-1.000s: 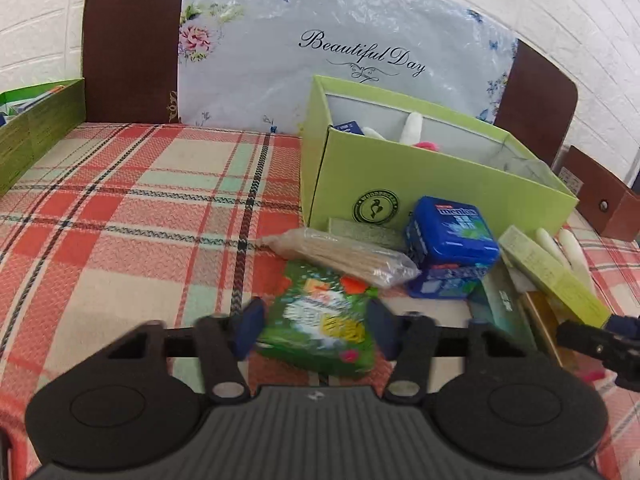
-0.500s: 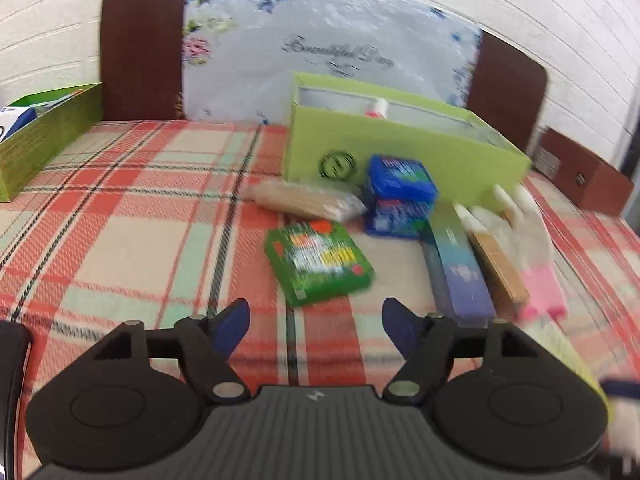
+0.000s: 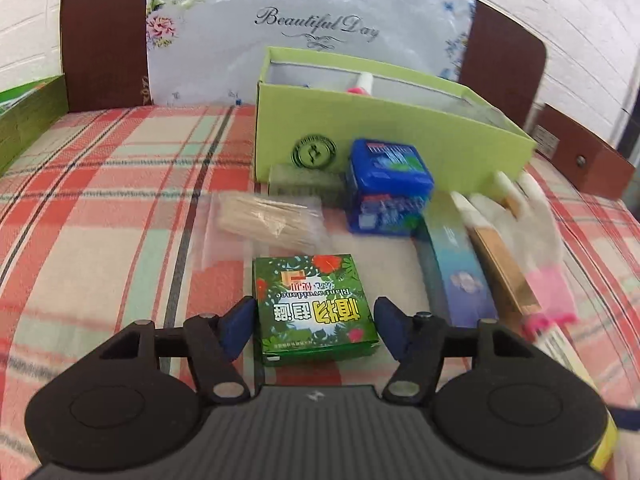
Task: Organize objects
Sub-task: 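Grasp the green tea box with the left tool while the right tool grasps the yellow medicine box, then carry both boxes over the green box and open both tools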
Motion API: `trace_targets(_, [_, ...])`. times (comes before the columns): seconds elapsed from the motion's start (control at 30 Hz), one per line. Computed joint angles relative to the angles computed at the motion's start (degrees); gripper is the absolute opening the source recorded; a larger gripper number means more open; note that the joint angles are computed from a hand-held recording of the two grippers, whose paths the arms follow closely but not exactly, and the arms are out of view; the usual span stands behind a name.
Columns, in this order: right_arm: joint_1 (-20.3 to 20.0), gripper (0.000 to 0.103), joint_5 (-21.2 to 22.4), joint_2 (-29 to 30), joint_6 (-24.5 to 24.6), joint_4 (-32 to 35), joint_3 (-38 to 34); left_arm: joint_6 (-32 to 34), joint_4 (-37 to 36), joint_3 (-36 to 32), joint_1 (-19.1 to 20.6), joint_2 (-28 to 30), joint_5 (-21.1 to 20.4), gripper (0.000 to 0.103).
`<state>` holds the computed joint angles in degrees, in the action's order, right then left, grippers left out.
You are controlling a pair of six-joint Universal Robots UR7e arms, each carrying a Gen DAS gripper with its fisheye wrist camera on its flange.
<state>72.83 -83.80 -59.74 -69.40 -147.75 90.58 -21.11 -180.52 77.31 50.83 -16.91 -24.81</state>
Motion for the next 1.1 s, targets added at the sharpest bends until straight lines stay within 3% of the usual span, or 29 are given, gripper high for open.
trace_targets(0.13, [0.0, 0.087, -0.3, 0.3, 0.9, 0.0, -0.3, -10.9, 6.3, 7.0, -3.9, -2.4, 1.8, 0.068])
trace_targets(0.23, [0.2, 0.087, -0.9, 0.5, 0.3, -0.9, -0.2, -14.2, 8.3, 7.9, -6.1, -1.4, 4.7, 0.08])
trace_targets(0.4, [1.5, 0.087, -3.3, 2.3, -1.4, -4.4, -0.4, -19.3, 18.7, 5.9, -5.7, -1.8, 5.2, 0.075])
trace_targets(0.47, [1.9, 0.084, -4.0, 2.8, -1.7, -5.7, -0.3, -20.7, 18.6, 6.3, -5.6, -2.1, 5.2, 0.075])
trace_targets(0.6, [2.5, 0.08, -4.9, 3.7, -1.6, -6.4, -1.2, -26.4, 25.3, 5.6, -5.1, -2.8, 5.8, 0.078])
trace_targets(0.7, [3.0, 0.075, -5.6, 4.6, -1.5, -6.9, -2.0, -23.1, 19.9, 5.7, -4.9, -2.3, 4.5, 0.071])
trace_targets(0.83, [3.1, 0.066, -5.7, 4.9, -0.5, -7.9, -2.0, -19.4, 17.0, 5.1, -4.7, -1.1, 5.3, 0.072])
trace_targets(1.1, [2.7, 0.065, -4.0, 3.4, -0.2, -5.3, -1.6, -14.7, 8.6, 7.3, -6.0, -2.1, 3.0, 0.068])
